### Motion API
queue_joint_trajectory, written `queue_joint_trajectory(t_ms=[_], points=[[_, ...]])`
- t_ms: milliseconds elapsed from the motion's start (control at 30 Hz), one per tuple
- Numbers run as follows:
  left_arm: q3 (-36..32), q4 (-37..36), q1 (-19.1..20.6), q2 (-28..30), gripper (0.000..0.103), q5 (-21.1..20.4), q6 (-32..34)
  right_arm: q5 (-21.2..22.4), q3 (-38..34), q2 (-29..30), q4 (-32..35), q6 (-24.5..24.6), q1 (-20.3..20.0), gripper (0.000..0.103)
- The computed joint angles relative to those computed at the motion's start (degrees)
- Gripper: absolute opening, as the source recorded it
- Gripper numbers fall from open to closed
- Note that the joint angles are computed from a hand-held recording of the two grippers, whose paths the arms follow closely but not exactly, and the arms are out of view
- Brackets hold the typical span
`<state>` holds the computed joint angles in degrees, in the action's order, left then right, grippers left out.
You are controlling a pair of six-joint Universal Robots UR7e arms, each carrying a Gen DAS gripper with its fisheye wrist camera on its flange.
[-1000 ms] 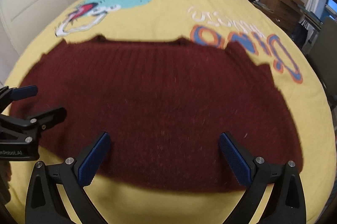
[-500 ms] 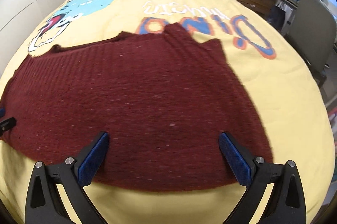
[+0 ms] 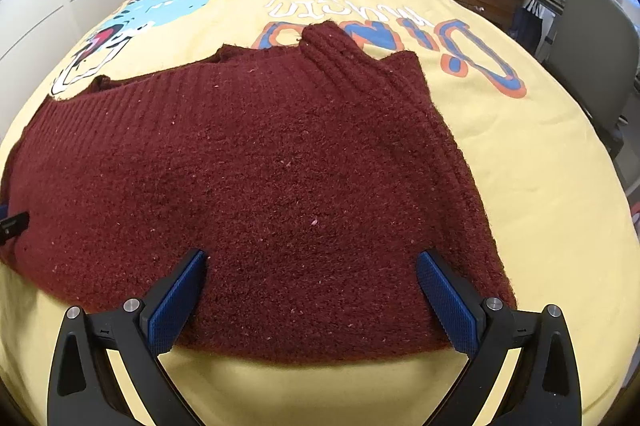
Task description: Fold small clothes
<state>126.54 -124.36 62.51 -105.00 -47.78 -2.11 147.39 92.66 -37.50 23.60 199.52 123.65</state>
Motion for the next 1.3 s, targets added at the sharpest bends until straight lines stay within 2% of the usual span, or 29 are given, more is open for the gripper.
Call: queue_joint_trajectory(t_ms=[167, 267, 333, 433, 567, 767, 900, 1067, 1100, 1167, 1233, 1267, 1300], points=[[-3.8, 7.6, -0.7, 0.2, 0.102, -1.2, -3.0, -0.4, -4.5, 1.7, 9.4, 5.6, 1.0, 0.103], [-6.5, 9.8, -0.5, -1.0, 0.102, -4.1, -3.5, 0.5, -6.8, 2.2, 13.1, 7.5, 3.0, 0.103], [-8.0, 9.7, -0.4, -2.0, 0.102, -3.8, -3.8, 0.6, -7.7, 2.2, 14.6, 7.9, 4.4, 0.103], [-12.4, 12.2, 2.4, -2.0, 0.102, -5.9, -5.5, 0.0, -8.9, 2.4, 17.0, 8.8, 6.2, 0.103], [-15.7, 12.8, 7.0, -1.6, 0.102, -7.4, -6.5, -3.2, -7.9, 1.3, 16.1, 9.3, 7.6, 0.103], [-17.3, 13.3, 12.3, 1.0, 0.102, -12.3, -6.2, -4.9, -5.9, 2.0, 17.2, 14.5, 8.0, 0.103], [-16.5, 12.7, 13.1, 2.2, 0.102, -15.0, -7.2, -4.9, -5.6, 2.7, 18.9, 16.7, 8.0, 0.103], [-15.9, 12.5, 13.8, 3.9, 0.102, -16.6, -6.3, -4.5, -4.9, 2.5, 19.9, 18.3, 8.0, 0.103], [-16.0, 12.0, 14.4, 4.2, 0.102, -18.3, -5.8, -4.5, -4.8, 2.5, 20.0, 18.5, 8.0, 0.103], [-16.2, 11.7, 14.9, 4.8, 0.102, -19.1, -6.0, -4.4, -4.4, 2.3, 20.1, 18.9, 7.8, 0.103], [-16.3, 12.7, 14.6, 4.8, 0.092, -19.2, -5.5, -4.5, -4.0, 1.9, 20.1, 19.3, 7.8, 0.103], [-16.6, 13.3, 14.6, 4.8, 0.066, -20.3, -4.8, -4.5, -3.9, 1.7, 20.1, 19.4, 7.8, 0.103], [-17.3, 14.2, 15.1, 4.9, 0.043, -23.2, -4.2, -4.5, -3.9, 1.6, 20.2, 19.6, 7.8, 0.103]])
